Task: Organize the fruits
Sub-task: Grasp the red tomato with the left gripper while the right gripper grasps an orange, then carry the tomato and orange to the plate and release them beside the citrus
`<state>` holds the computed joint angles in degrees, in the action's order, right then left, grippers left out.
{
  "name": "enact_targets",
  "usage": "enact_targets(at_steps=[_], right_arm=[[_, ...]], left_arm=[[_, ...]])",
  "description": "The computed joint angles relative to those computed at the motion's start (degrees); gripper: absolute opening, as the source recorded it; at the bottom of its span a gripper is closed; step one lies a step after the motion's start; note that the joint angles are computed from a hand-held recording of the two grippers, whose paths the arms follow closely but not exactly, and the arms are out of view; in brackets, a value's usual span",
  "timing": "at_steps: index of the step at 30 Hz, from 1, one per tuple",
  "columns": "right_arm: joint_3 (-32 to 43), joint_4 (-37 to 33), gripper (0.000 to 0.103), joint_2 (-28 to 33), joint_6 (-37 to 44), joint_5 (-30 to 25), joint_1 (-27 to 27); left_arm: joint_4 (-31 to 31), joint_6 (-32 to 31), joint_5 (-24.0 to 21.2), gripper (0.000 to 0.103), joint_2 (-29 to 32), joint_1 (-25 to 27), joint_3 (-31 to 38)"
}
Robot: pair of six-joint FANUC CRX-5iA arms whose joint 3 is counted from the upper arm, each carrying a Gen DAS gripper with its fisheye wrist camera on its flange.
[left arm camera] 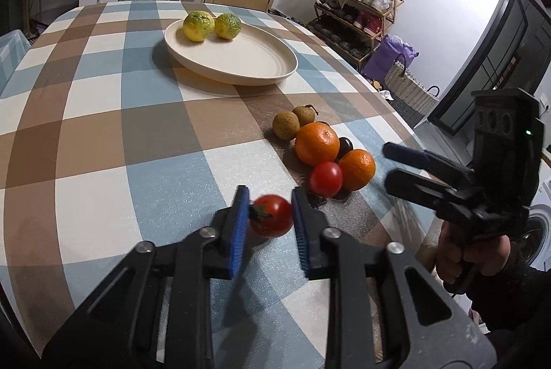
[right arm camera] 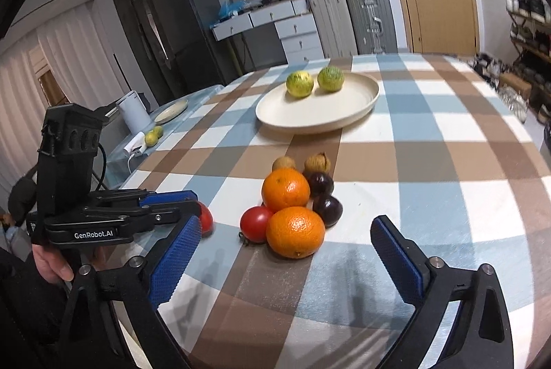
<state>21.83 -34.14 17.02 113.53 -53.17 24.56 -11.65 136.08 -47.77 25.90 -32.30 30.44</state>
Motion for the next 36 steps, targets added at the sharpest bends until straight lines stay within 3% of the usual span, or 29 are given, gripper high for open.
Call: enact_targets(at_steps=[8,10,12,18,23,34,35,36], right_arm=[[5.0,1.5,0.062,4.2,-6.5,-6.3,0.0],[6.1,1.1,0.048,5.2,-7.2,-8.1,-0.3],[6.2,0.8,0.043,5.5,-7.8,-8.5,-0.4],[6.0,-1.5,0.042,5.4,-6.9,-8.5,-1.4],[4.7,-3.3,0.041,4.1,-5.3,-7.1,-2.3],[2.9,-10.0,0.041,1.8,1.6,-6.4,-4.8],[2.8,-10.4,0.041,1.7,2.0,-6.3,-4.9],[2.8,-10.7,0.041,1.6,2.3,-6.3,-5.0]], left_arm=[[0.1,0.1,1.9,0.014,-1.1,0.0,-1.9],[0.6,0.0,2.5,0.014,-1.3,0.1,-2.5],[1.0,0.0,2.8,0.014,-1.3,0.3,-2.7],[-1.0,0.1,0.4,0.018,-0.7,-0.3,-1.0],[-1.8,-0.6,-3.8,0.036,1.2,-0.9,2.5],[-0.7,-3.4,-9.9,0.036,5.1,-1.6,8.3],[-0.9,-3.3,-10.8,0.034,5.3,-1.7,8.8],[-1.1,-3.2,-11.4,0.025,5.4,-1.7,8.9]])
